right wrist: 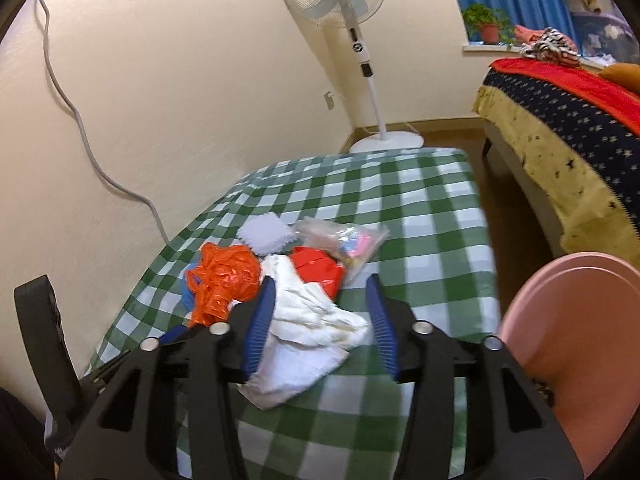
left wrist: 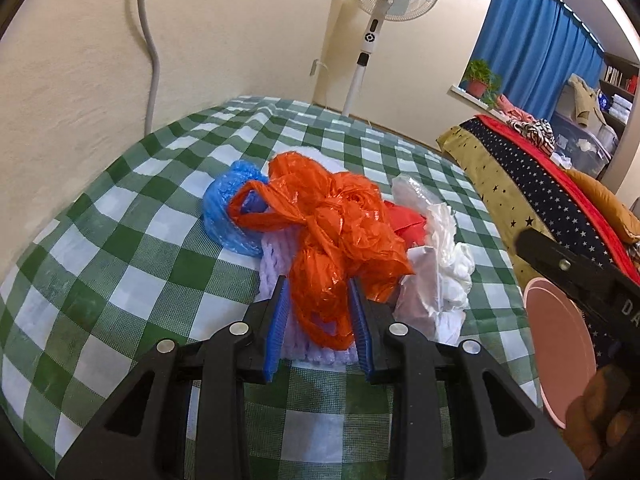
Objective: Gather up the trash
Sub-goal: 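Grasp the orange plastic bag with the left gripper while the right gripper grasps white tissue, then lift the orange bag with the left gripper while the right gripper carries tissue toward the bin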
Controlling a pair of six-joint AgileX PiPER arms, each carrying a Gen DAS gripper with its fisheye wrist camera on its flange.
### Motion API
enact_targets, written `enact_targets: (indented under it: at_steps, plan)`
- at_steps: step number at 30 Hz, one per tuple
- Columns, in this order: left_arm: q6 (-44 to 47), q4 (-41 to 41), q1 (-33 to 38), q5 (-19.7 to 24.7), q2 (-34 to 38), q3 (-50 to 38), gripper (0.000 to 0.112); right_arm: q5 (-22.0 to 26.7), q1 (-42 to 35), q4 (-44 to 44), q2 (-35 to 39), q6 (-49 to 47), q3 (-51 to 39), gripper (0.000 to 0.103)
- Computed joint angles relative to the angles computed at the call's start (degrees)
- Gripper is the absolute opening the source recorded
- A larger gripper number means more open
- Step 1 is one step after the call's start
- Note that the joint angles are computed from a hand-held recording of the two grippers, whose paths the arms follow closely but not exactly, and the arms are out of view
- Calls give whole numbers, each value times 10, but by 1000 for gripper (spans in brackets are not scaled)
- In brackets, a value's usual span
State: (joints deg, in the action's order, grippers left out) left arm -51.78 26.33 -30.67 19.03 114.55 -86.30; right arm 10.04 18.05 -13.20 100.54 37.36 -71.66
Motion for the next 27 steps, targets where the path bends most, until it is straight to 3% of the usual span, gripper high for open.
enact_targets:
  at_steps: [2, 4, 8, 12, 14, 15, 19, 23, 27]
  plan:
    - [22, -27, 4, 1, 3, -2, 26, 8, 6, 9, 19, -12, -21, 52]
    - [38, -45, 7, -2, 3, 0, 19, 17, 5, 73, 40, -73, -44, 53]
    - [33, -39, 7, -2, 2, 0, 15, 31, 1, 155, 67, -152, -74, 58]
    - [16, -21, 5, 1, 0, -1, 14, 61, 0, 161, 93, -164, -106, 58]
    - [15, -19, 4, 1, 0, -1, 14, 67, -5, 202, 97, -202, -107, 55]
    - [15, -19, 4, 2, 0, -1, 14, 67, -5, 206, 97, -206, -106, 45]
    - [13, -14, 1, 1, -5, -2, 13, 52, -3, 186, 82, -198, -93, 29]
    - [4, 5, -4, 0, -18, 2, 12, 39, -4, 145, 53, -158, -70, 27]
    - [-10, 23, -8, -1, -33, 11, 12, 32, 2, 42, 18, -61, -43, 25]
